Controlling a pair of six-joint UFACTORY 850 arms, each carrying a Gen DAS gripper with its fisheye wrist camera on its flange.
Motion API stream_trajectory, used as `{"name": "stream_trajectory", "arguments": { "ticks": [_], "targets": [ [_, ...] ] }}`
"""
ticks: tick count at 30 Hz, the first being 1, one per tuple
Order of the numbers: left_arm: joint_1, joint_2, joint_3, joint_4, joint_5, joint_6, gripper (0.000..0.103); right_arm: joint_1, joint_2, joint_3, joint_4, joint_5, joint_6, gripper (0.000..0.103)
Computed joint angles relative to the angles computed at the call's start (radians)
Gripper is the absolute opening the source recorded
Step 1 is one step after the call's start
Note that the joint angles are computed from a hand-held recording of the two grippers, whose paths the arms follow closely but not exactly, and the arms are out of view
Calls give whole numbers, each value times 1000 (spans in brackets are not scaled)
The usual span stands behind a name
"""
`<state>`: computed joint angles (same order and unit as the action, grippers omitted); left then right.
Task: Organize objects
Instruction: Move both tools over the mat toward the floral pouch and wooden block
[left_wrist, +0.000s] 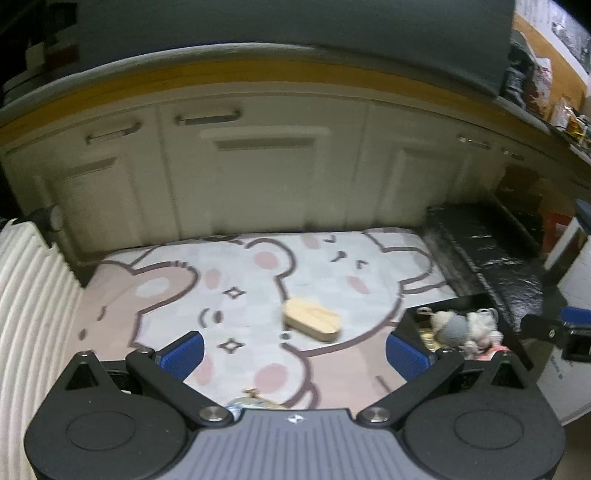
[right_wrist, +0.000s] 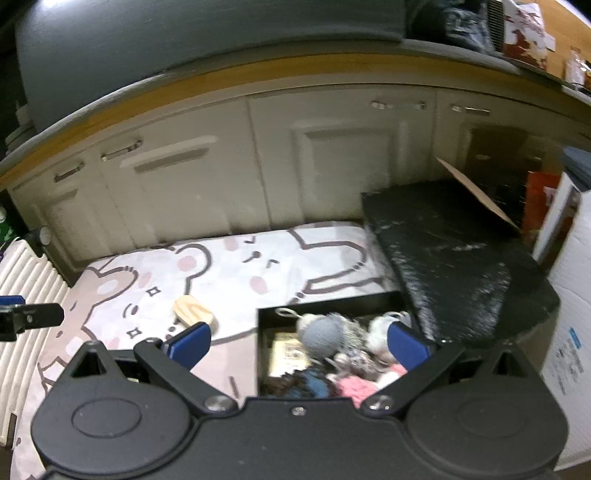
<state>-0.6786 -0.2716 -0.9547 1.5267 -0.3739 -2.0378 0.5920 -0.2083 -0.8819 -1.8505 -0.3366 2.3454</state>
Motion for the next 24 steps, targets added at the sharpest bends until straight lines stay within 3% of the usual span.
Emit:
{"name": "stream_trajectory", "arguments": {
  "ticks": [8,18,24],
  "targets": [
    [71,39,75,1,2,-18,103,30,-102,-118,-32,41,6,103],
    [138,46,138,118,34,-126,103,52,-241,-261,-64,99,-27,103],
    [170,26,164,251,49,-238,103,62,-339,-376,110,107,-281,103]
  ]
}}
